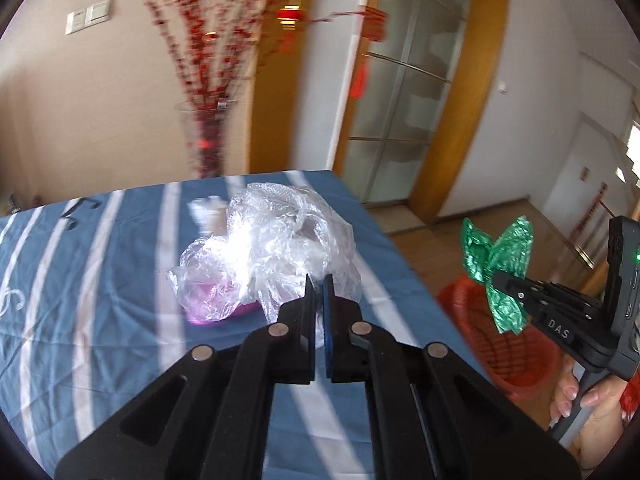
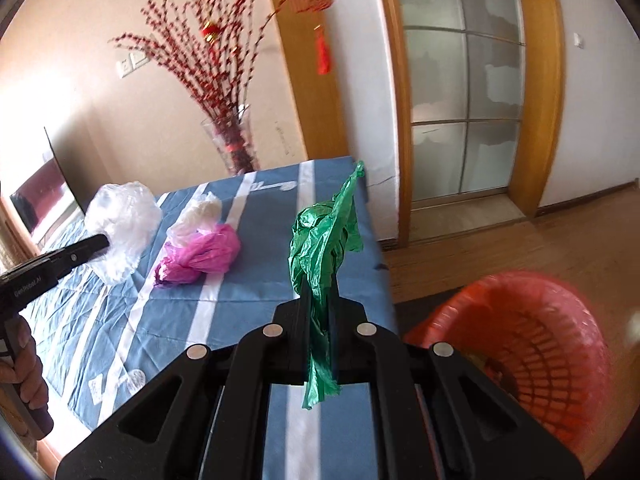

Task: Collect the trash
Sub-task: 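Carry green bag and clear wrap over the wastebasket and open both grippers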

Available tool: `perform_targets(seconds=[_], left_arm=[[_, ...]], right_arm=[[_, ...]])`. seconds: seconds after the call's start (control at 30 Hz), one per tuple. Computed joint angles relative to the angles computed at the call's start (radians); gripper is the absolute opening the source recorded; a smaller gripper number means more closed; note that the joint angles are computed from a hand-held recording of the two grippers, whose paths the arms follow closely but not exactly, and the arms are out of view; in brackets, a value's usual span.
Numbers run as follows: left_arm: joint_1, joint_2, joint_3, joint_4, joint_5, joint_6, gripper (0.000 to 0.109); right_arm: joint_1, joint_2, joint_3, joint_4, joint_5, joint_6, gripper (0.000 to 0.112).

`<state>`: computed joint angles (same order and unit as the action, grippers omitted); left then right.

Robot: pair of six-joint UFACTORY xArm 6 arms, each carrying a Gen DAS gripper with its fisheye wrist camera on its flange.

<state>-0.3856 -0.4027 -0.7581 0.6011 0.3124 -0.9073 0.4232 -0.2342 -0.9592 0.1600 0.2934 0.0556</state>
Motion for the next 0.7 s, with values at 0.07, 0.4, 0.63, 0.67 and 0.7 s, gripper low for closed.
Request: perform_targets(seconds=[0.07, 0.4, 0.63, 0.67, 0.7], left_arm=[[-0.038, 0.033, -0.023, -0.003, -0.014, 0.004, 0.005], [-0.19, 0.176, -0.133, -0.041, -0.07, 0.035, 0.005], [-0.268, 0.271, -0.212, -0.082, -0.105, 0.085, 0.005], [-0.279, 0.288, -0.225, -0.098, -0.111, 0.099, 0.005], [-0.29, 0.305, -0.238, -0.109, -0.116, 0.11, 0.005]], right_arm=[[-0.017, -0.05, 0.05, -0.02, -0.012, 0.018, 0.007], [-0.098, -0.208, 0.201, -0.045, -0.042, 0.049, 0.007], [-0.166, -0.278, 0.272, -0.006, -0.039, 0.024, 0.007], [-0.176, -0.286, 0.28, 0.001, -0.039, 0.021, 0.007], [-0.182, -0.291, 0.286, 0.003, -0.038, 0.022, 0.007]])
